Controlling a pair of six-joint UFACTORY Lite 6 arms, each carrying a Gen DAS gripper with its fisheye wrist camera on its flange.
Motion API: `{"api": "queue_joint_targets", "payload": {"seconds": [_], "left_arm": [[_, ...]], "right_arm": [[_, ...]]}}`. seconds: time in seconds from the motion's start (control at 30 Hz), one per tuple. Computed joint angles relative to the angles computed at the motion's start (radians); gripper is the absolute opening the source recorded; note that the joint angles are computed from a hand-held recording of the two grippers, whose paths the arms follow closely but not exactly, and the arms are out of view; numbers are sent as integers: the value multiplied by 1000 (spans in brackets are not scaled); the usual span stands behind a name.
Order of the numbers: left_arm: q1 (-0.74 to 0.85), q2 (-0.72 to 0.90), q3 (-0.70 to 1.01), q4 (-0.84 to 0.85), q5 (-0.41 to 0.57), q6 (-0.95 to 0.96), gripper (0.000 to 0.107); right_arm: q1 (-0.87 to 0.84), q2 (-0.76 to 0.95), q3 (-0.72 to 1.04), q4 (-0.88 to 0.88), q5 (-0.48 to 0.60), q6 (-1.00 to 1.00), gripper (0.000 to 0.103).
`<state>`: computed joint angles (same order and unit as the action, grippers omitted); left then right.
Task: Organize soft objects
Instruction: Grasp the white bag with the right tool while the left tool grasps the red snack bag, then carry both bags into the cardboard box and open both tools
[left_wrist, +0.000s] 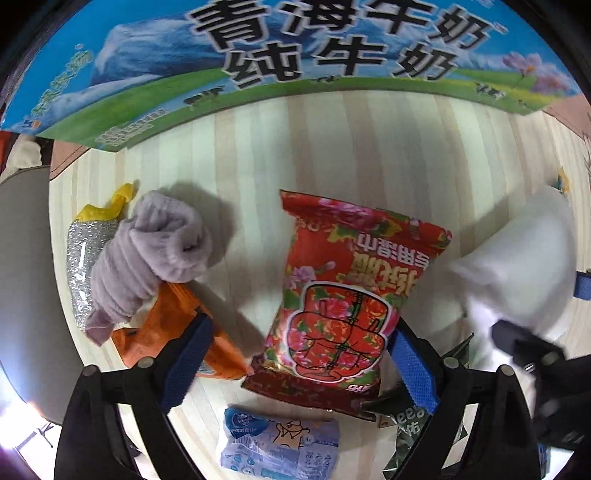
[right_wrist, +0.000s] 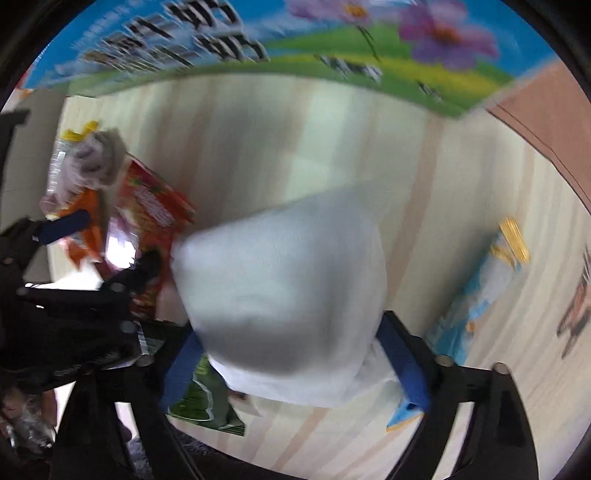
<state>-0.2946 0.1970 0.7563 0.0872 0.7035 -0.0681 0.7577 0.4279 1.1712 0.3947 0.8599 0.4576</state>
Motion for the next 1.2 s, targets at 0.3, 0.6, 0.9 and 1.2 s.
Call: {"api": "queue_joint_targets", "payload": {"seconds": [0.3,0.6,0.9,1.2], "left_arm": [[-61,56,-22,-94,-95,-11,52],[-67,58,0,-44,-78,-112,44],[-180,-404,-16,31,184,-292,42],[-57,-397,532,-104,509,-145,42]], "right_arm": [[-8,-288,-315,4,-89,236,82],[167,-56,-154,-88,-111,446,82],[362,-191,-135,-211,-105,682,68],[329,-482,40,-356,139,718,67]]}}
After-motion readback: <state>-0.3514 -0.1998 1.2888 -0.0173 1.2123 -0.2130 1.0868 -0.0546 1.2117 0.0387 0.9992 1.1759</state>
